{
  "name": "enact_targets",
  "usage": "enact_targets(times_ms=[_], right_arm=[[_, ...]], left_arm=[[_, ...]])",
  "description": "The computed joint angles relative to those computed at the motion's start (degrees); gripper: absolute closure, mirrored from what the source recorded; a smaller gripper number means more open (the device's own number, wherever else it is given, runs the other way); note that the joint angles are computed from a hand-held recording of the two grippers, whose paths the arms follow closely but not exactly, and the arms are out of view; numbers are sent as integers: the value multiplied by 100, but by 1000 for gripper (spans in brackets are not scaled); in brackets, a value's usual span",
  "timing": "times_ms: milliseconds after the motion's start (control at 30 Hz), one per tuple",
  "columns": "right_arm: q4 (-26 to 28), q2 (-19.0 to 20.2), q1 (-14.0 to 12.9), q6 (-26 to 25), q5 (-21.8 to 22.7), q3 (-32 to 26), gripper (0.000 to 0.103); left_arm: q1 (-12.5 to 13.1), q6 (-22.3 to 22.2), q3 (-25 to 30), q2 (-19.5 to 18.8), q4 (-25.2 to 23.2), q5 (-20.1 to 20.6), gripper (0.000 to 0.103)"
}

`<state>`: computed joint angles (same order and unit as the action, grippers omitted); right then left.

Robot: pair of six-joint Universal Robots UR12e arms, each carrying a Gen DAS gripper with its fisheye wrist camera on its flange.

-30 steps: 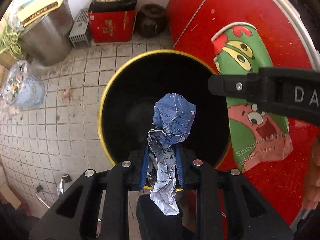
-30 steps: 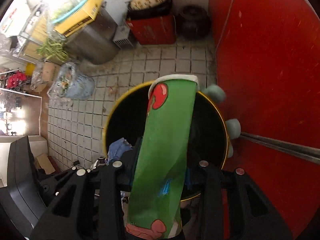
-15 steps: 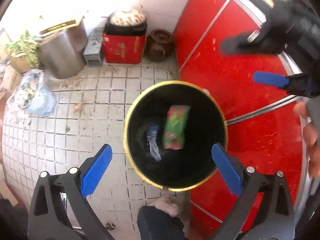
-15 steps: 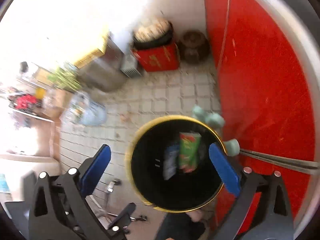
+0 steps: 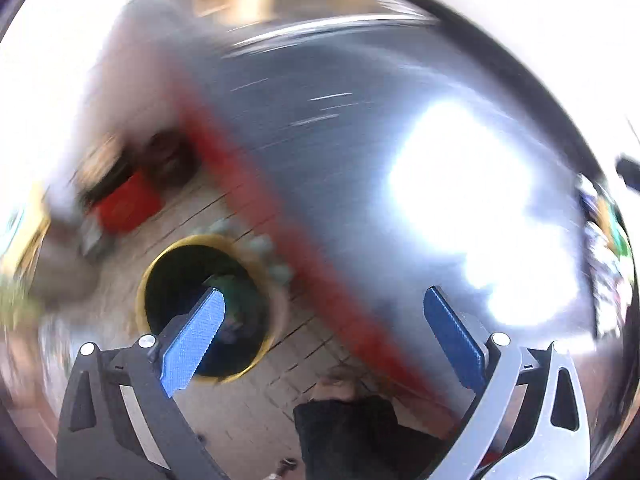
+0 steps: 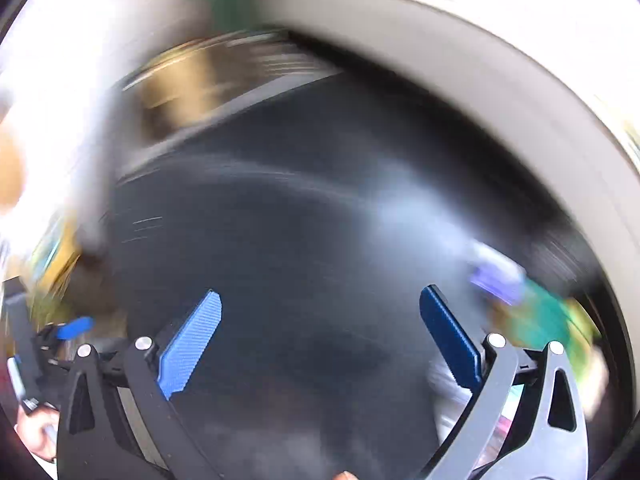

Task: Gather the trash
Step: 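Return both tools to the countertop trash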

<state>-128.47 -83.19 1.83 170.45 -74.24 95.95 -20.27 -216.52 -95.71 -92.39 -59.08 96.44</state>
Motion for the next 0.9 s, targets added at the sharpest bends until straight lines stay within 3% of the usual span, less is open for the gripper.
enact_targets(times_ms=[167, 300, 400, 500, 700, 900], right_arm=[[112, -698, -1245, 1042, -1286, 807, 7], [303, -1143, -1912, 1614, -1443, 1321, 7], [360, -1337, -2200, 1969, -1269, 1574, 7], [350, -1413, -2391, 2150, -1066, 1733, 7], [307, -1089, -2274, 2357, -822, 1627, 7], [372, -537, -2093, 2076, -843, 1235, 7]], left_arm=[[-345, 1161, 1126, -887, -42, -500, 6], [-693, 1916, 2096, -1582, -275, -702, 6], [-857, 2264, 2670, -1988, -478, -959, 6], [-1015, 2660, 3138, -2315, -686, -1072, 6], [-1125, 3115, 3973, -2922, -1240, -1202, 6], [-958, 3148, 3989, -2932, -1584, -964, 6]])
